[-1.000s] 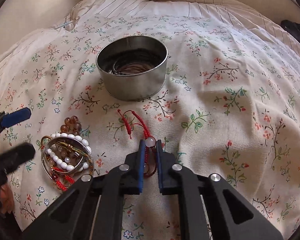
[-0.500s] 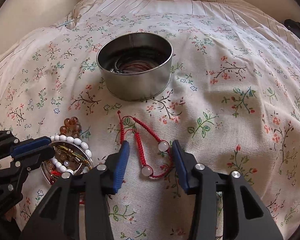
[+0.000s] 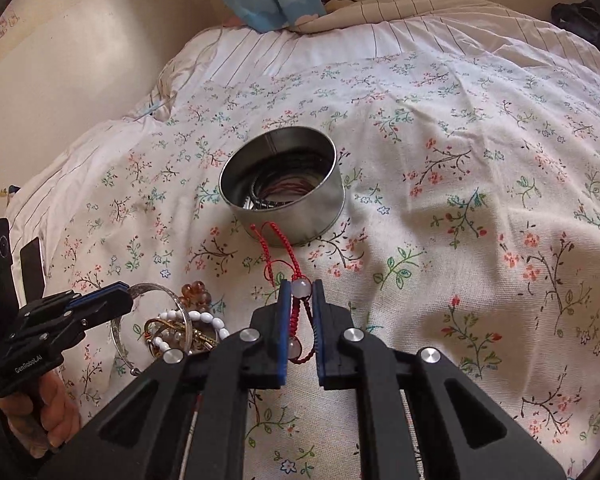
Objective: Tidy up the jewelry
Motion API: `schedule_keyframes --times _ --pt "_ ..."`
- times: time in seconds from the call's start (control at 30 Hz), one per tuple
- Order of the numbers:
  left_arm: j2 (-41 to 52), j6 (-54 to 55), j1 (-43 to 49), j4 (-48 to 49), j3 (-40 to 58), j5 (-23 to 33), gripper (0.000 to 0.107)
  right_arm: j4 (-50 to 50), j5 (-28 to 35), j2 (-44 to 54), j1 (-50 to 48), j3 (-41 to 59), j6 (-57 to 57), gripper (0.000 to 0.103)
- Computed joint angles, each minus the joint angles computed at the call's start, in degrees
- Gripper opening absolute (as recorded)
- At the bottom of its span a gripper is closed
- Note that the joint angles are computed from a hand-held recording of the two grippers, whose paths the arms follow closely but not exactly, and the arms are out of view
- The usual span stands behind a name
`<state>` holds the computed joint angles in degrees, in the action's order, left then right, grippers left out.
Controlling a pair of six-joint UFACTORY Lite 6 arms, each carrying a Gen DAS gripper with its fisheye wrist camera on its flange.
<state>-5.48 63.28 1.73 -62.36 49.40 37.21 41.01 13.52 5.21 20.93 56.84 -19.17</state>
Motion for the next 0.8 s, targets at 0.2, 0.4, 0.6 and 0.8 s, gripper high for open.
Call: schedule_keyframes --times 0.2,0.4,0.6,0.8 --pt "-0.5 1.4 1.1 -2.9 0.1 0.5 0.006 1.9 -2.3 -2.4 0.2 -0.9 -1.9 0.011" --pt "-0.8 -2.7 -2.1 2.1 0.4 -5.4 0.006 5.4 -3.9 -4.7 0.3 -2.0 -5.7 0.011" --pt "1.4 -12.4 -4.7 11.9 1.5 -10.1 0.003 5.2 -3.6 -4.1 0.0 -1.5 -5.6 0.011" --pt "2.6 -6.7 -1.8 5.8 2.1 -5.9 0.0 3.5 -3.7 -3.8 0.3 -1.3 -3.9 0.011"
